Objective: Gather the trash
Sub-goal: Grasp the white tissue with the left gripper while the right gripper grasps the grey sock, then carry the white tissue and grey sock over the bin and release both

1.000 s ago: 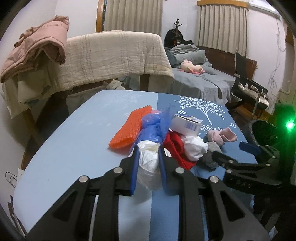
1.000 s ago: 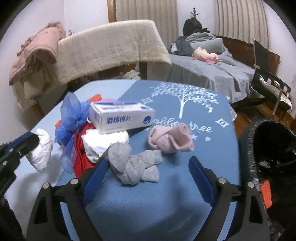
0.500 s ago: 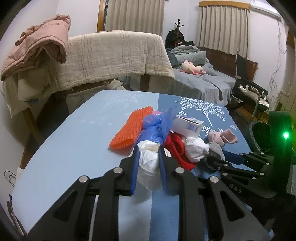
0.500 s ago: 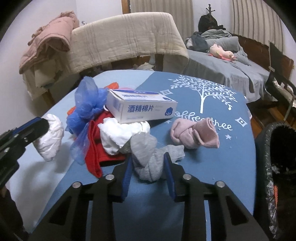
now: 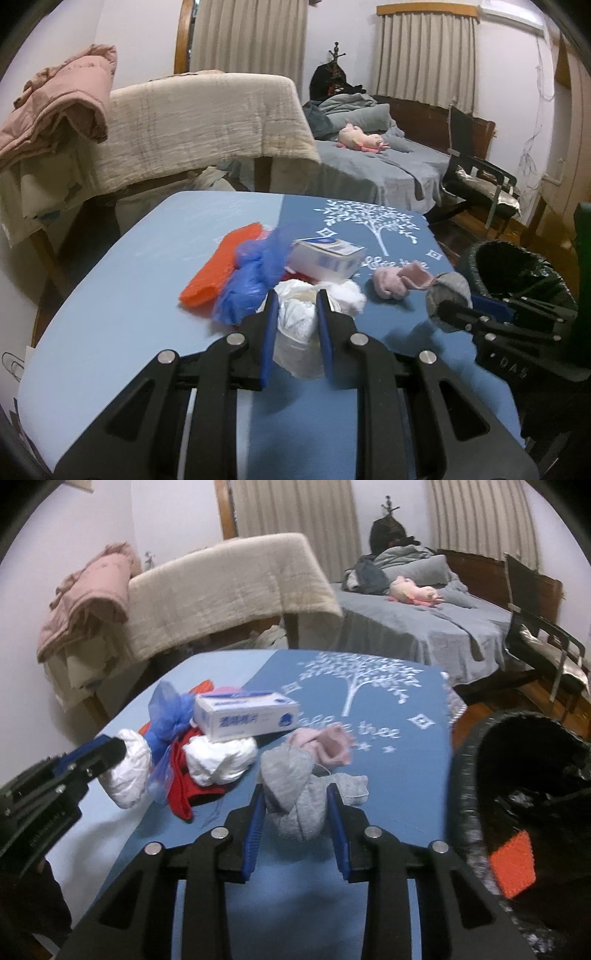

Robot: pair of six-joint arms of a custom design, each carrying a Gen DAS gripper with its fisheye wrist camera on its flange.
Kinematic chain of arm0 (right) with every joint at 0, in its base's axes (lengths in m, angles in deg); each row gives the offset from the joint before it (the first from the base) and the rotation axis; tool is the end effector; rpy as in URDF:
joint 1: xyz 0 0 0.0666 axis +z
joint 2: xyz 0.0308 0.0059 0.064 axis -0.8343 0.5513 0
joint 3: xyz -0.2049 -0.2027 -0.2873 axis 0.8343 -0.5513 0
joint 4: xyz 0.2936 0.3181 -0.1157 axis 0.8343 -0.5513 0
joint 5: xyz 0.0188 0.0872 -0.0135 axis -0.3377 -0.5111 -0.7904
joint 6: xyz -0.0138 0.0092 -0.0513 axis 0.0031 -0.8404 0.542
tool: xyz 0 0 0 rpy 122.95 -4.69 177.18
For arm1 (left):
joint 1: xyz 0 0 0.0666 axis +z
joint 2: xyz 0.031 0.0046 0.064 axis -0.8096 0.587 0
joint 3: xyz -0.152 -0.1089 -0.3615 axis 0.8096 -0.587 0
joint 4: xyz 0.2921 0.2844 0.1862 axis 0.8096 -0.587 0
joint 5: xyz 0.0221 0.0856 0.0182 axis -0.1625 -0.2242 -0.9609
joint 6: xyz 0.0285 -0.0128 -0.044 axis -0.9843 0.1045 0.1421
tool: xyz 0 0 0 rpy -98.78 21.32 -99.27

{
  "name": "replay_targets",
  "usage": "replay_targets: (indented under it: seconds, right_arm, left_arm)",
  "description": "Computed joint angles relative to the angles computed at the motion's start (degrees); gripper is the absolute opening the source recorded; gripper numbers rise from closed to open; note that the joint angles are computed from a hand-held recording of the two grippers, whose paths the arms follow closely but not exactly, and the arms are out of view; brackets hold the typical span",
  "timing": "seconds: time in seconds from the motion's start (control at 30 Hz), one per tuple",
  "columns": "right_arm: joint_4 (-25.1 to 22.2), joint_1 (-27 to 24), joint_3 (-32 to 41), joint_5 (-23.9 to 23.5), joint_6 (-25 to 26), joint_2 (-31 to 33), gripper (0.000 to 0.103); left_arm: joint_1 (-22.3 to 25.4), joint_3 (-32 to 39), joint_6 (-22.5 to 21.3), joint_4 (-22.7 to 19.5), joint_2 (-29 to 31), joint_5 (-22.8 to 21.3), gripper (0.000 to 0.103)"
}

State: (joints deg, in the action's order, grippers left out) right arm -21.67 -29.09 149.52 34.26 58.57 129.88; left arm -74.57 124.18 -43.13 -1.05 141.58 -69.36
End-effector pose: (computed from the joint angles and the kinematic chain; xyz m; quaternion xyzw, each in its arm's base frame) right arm 0.4523 0.2300 0.4957 -0.0572 0.9026 0.1132 0.4113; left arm 0.4376 -0.1574 0.5196 0.0284 0.8821 -0.0516 0.4674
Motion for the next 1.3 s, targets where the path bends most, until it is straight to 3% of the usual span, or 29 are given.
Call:
replay_targets:
  seconds: [0.63, 1.3]
  right_arm:
    - [-0.63, -7.55, -5.25, 3.26, -0.56, -8.77, 0.033]
    - [-2.34, -18.57, -10.92, 5.11, -2.24, -15.43, 0.033]
  left_arm:
    - [-7.72, 4.74, -1.02, 2.19, 4.04, 1.72, 0.020]
    - [-15.90, 14.26, -2.83, 4.39, 13.55, 4.98, 0.020]
